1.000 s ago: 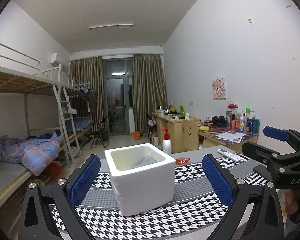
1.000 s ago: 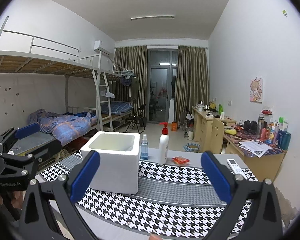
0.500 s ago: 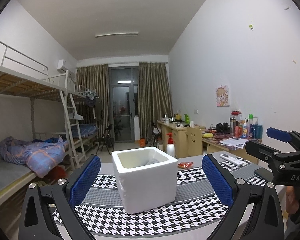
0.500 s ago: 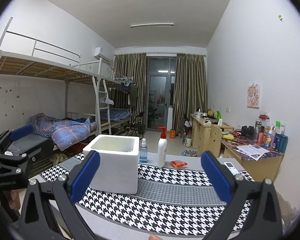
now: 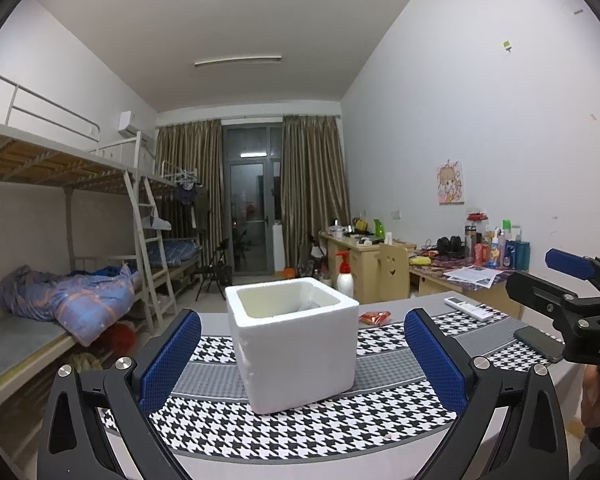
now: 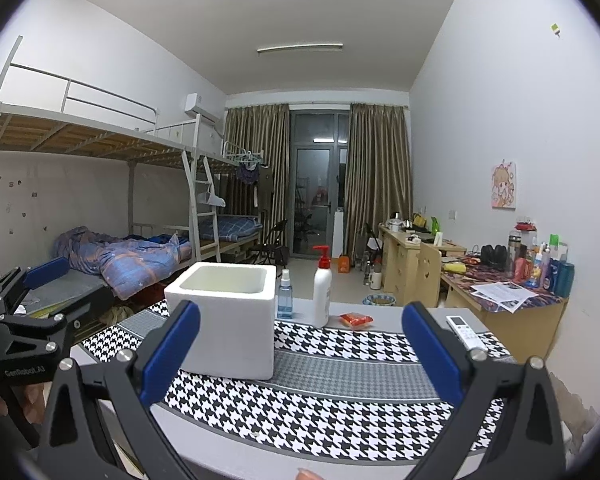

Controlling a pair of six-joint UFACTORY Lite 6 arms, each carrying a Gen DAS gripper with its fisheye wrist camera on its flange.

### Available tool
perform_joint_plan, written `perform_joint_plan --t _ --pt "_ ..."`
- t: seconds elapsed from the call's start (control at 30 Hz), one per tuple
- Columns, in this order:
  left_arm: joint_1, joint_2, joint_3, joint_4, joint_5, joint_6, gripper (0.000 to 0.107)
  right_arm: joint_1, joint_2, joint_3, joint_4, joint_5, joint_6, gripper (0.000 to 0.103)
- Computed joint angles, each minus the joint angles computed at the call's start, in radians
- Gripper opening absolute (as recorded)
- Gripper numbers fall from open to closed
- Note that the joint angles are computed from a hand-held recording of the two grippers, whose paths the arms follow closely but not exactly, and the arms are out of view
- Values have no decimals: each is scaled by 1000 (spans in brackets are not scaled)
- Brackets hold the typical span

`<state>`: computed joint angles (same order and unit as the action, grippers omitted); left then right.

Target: Organize soft objects

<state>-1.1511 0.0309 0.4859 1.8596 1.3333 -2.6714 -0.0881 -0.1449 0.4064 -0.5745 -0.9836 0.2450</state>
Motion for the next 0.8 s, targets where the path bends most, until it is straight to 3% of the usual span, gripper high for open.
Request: perform_joint_plan --t 0.8 --pt "34 60 -16 14 -35 -79 102 6 68 -2 23 -14 -24 102"
